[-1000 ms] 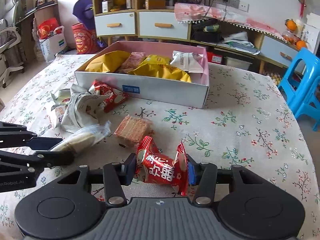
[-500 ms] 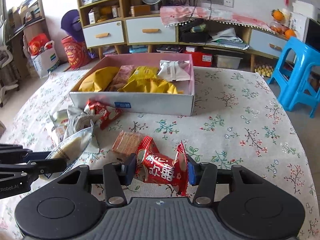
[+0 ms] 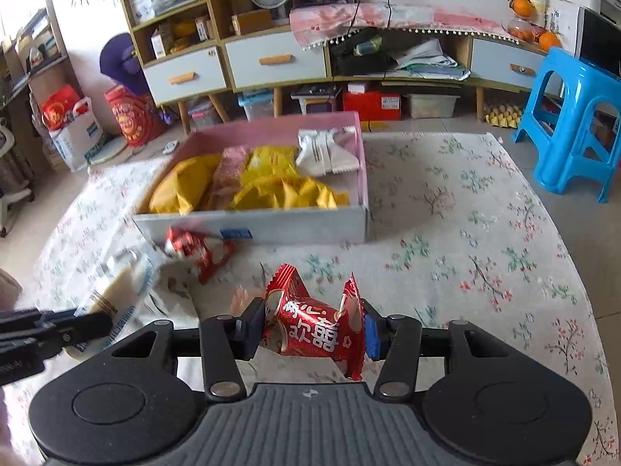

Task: Organize snacks
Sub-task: 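Lower the rice-cake pack and red chip bag into the box, opening both tools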

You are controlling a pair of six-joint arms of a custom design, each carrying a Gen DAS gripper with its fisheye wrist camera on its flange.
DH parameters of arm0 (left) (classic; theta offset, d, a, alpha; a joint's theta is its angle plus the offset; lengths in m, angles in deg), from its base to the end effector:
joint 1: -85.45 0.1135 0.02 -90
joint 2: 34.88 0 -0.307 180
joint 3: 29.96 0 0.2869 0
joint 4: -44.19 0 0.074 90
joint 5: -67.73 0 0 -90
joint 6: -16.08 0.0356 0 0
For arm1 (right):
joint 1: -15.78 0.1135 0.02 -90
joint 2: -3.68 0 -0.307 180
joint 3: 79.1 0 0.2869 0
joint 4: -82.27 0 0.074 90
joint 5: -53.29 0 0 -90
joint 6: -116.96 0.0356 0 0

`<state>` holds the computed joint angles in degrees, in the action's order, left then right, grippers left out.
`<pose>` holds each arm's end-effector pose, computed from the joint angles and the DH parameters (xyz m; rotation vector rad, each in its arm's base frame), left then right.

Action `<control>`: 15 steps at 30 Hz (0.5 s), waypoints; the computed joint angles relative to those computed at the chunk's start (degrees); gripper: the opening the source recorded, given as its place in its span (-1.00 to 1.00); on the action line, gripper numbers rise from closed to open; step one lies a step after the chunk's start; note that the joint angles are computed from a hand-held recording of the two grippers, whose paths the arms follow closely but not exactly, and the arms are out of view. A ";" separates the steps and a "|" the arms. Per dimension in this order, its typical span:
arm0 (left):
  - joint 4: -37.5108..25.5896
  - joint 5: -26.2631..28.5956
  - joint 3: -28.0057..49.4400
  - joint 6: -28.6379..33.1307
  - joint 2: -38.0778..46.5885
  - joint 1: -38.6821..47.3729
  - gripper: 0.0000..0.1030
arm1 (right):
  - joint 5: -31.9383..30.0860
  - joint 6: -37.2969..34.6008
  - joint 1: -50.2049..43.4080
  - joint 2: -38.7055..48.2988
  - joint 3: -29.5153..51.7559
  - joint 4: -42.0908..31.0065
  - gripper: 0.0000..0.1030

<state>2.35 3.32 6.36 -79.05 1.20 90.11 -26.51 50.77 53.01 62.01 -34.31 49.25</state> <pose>0.1389 -0.0041 0.2251 0.0368 2.2627 -0.5154 0.1732 0.1237 0.2284 -0.1945 2.3796 0.2992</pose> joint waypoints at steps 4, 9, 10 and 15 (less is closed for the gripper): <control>0.87 1.08 2.15 -1.42 2.24 1.52 -0.71 | -1.69 -0.13 -1.25 2.00 3.10 1.06 -0.24; 4.29 -0.49 5.71 -2.90 8.37 0.80 -0.71 | -5.17 -0.85 -5.21 6.54 6.82 5.72 -0.24; 5.37 -1.09 6.42 -3.46 9.96 0.40 -0.71 | -6.36 -0.66 -6.41 7.47 7.28 7.06 -0.24; 11.06 -4.38 10.03 -7.28 18.79 -2.88 -0.71 | -12.44 1.10 -12.05 13.29 9.44 12.80 -0.23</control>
<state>13.41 -1.06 16.39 -86.33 19.98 87.23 -38.95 51.87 40.96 75.30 -24.87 62.06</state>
